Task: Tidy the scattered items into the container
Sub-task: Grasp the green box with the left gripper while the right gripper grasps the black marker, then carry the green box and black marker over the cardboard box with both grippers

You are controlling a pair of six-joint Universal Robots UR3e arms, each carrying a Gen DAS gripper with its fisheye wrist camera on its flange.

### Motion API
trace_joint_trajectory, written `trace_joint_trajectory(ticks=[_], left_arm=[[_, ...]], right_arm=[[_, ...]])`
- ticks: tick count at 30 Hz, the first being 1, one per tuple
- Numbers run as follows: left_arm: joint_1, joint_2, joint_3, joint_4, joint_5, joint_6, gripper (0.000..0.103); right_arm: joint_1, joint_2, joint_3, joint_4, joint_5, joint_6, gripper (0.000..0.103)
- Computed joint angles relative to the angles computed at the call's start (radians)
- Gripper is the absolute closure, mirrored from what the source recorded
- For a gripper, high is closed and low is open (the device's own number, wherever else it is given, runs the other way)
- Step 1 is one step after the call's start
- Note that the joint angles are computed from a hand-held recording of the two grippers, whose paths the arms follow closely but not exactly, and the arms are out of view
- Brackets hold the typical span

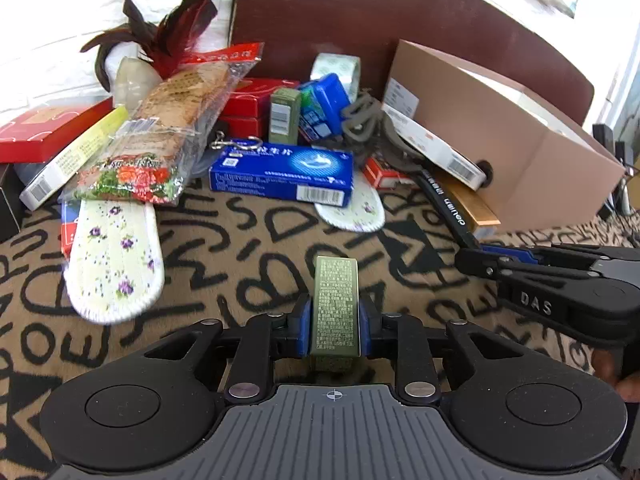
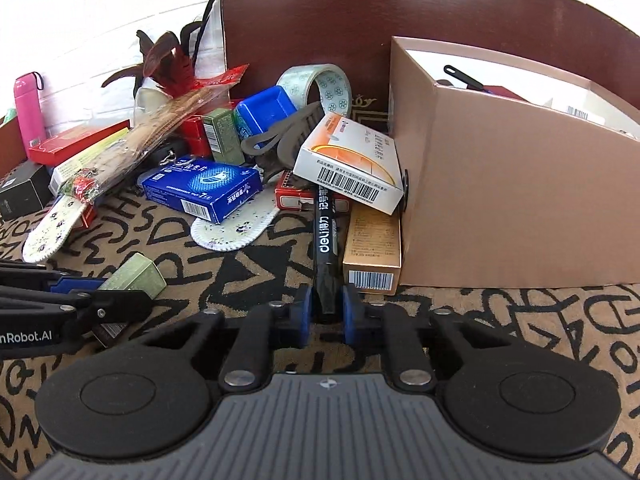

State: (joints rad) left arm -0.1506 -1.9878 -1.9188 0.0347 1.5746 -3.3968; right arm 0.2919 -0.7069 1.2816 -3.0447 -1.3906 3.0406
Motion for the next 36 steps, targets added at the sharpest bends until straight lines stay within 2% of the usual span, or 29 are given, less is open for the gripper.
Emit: trace_joint_trajectory(ticks=[4, 10, 12, 13, 14, 15, 26, 28, 29, 30, 36], left_arm=[[-0.002, 0.063, -0.063, -0.018, -0.036, -0.015, 0.082], [-0.037, 0.18, -0.181, -0.044, -0.066, -0.017, 0.082], [-0.062, 0.187, -0.193, -0.041, -0.038, -0.013, 0.078], [-0.076, 0.182, -0.189, -0.04, -0.021, -0.01, 0.073], [-0.087, 0.177, -0.181, -0.045, -0.006, -0.01, 0.071], [-0.094, 0.175, -0.171, -0.055, 0.002, -0.01, 0.062], [-0.116, 0.136, -0.125, -0.065, 0.036, 0.038, 0.062], [-0.126, 0.131, -0.118, -0.068, 0.051, 0.04, 0.065], [-0.132, 0.131, -0.115, -0.073, 0.062, 0.031, 0.076], [-0.135, 0.133, -0.113, -0.078, 0.069, 0.019, 0.081], [-0.131, 0.184, -0.129, -0.111, 0.0, -0.039, 0.083]], right_arm=[[-0.014, -0.126, 0.184, -0.021, 0.035, -0.048, 0.086], [-0.065, -0.417, 0.574, -0.028, 0.105, -0.129, 0.086], [-0.074, -0.484, 0.673, -0.047, 0.11, -0.162, 0.085], [-0.074, -0.499, 0.701, -0.064, 0.105, -0.17, 0.085], [-0.072, -0.506, 0.714, -0.074, 0.098, -0.171, 0.085], [-0.069, -0.504, 0.709, -0.072, 0.094, -0.167, 0.085], [-0.02, -0.353, 0.503, -0.027, 0.066, -0.119, 0.084], [-0.018, -0.341, 0.494, -0.034, 0.066, -0.118, 0.087], [-0.02, -0.341, 0.495, -0.036, 0.07, -0.114, 0.087], [-0.023, -0.344, 0.497, -0.035, 0.074, -0.107, 0.087], [-0.096, -0.462, 0.638, -0.042, 0.204, -0.072, 0.087]])
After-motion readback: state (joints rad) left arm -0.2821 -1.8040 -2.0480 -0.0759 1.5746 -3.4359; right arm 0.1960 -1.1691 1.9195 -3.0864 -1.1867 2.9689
